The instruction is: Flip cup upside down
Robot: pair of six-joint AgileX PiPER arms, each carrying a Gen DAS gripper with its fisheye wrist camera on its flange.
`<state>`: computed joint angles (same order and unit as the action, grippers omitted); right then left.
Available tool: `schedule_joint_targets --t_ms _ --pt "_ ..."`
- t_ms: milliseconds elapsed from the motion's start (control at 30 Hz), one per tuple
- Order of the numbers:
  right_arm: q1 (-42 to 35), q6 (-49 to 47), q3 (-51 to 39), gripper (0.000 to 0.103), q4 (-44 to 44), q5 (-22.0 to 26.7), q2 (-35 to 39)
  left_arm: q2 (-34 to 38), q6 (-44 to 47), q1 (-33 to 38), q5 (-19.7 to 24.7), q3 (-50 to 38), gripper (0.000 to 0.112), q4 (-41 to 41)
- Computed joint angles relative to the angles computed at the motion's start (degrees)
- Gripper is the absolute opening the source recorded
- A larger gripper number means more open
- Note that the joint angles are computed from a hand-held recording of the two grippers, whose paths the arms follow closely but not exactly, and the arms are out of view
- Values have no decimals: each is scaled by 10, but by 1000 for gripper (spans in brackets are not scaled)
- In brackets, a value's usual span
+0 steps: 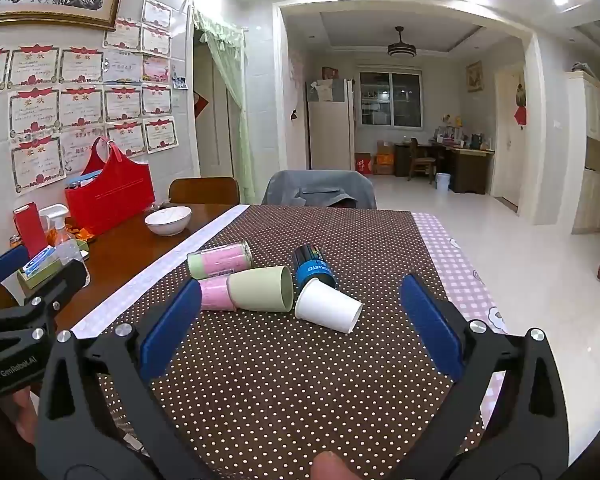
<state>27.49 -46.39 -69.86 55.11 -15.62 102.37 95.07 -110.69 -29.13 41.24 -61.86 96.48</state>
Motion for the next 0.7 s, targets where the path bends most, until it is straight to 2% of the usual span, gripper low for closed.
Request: schedule_joint_targets --t_ms 533,700 --pt "6 -41 -4 97 43 -4 -6 -11 19 -14 15 -6 99 -15" --pt "1 -9 12 97 9 -6 -17 -5 -11 -10 14 4 99 13"
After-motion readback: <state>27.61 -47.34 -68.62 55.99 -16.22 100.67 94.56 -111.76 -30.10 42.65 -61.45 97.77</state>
